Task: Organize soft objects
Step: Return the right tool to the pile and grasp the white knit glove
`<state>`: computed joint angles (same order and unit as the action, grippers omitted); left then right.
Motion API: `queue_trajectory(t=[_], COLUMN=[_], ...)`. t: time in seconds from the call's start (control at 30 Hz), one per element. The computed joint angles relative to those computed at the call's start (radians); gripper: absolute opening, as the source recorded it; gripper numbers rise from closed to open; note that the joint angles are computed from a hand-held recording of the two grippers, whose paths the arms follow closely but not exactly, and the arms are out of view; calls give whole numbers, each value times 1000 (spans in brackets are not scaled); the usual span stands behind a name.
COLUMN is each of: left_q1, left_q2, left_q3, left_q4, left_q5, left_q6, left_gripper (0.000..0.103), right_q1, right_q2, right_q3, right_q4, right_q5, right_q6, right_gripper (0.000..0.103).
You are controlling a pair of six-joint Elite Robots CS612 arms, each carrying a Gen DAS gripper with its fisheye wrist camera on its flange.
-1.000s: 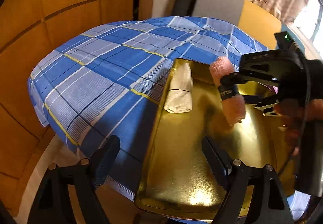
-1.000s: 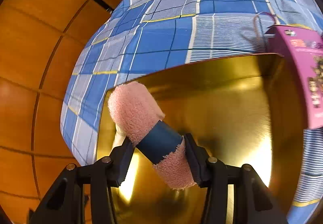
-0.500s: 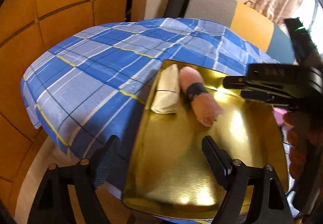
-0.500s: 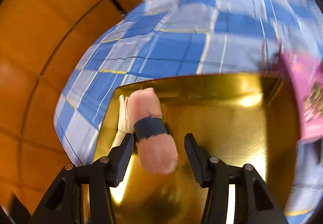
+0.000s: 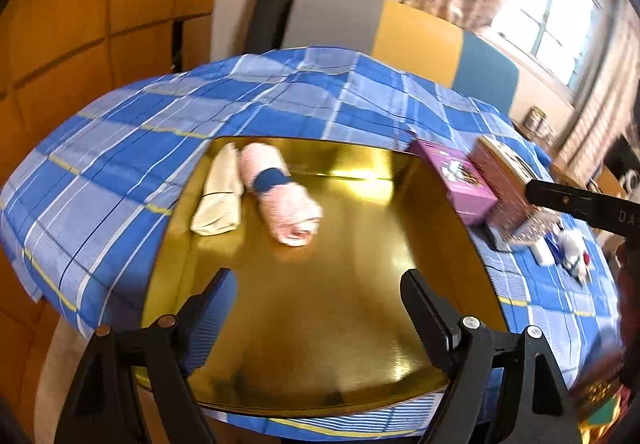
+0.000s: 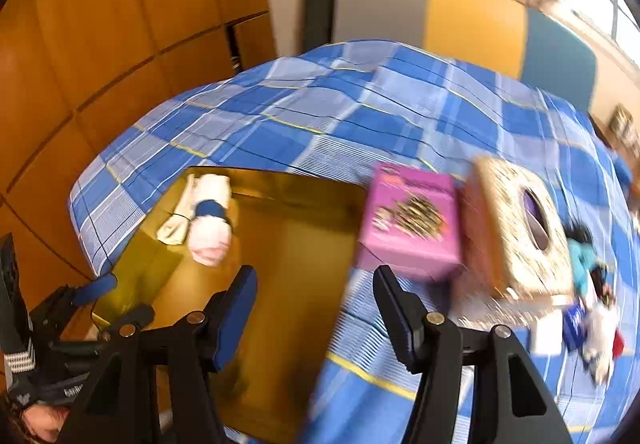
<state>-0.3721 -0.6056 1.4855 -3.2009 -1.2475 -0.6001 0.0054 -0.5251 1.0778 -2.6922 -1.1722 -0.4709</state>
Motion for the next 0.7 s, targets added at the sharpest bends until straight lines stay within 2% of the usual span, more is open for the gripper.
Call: queue_trajectory(t=[0.1,0.17,0.27,0.37,0.57,0.7], left_q1=[-10,-14,-27,-46,-72,-90], left_q2=[3,9,13,20,49,74], left_q3=[-10,-22,-35,-59,-132,-190], left_q4=[-19,-35,-54,-47,9,70], left_q5=[-40,-81,-117,-138,-216,-251], left_q6=[30,51,70,87,129,164], left_gripper=[88,90,95,97,100,100], right_q1=[-35,-55,-77,-105,-163,-204], right_q2=[-18,-28,-30,-18,8,44], right_q3=[58,88,88,87,65,4], right_q4=[-124,-170,-116,-118,-113,-125], right_q5=[-16,-43,-93,-163,-224,-243], right_q6=[32,17,-10,20,137,245], right_gripper=[61,61,61,61,61,61])
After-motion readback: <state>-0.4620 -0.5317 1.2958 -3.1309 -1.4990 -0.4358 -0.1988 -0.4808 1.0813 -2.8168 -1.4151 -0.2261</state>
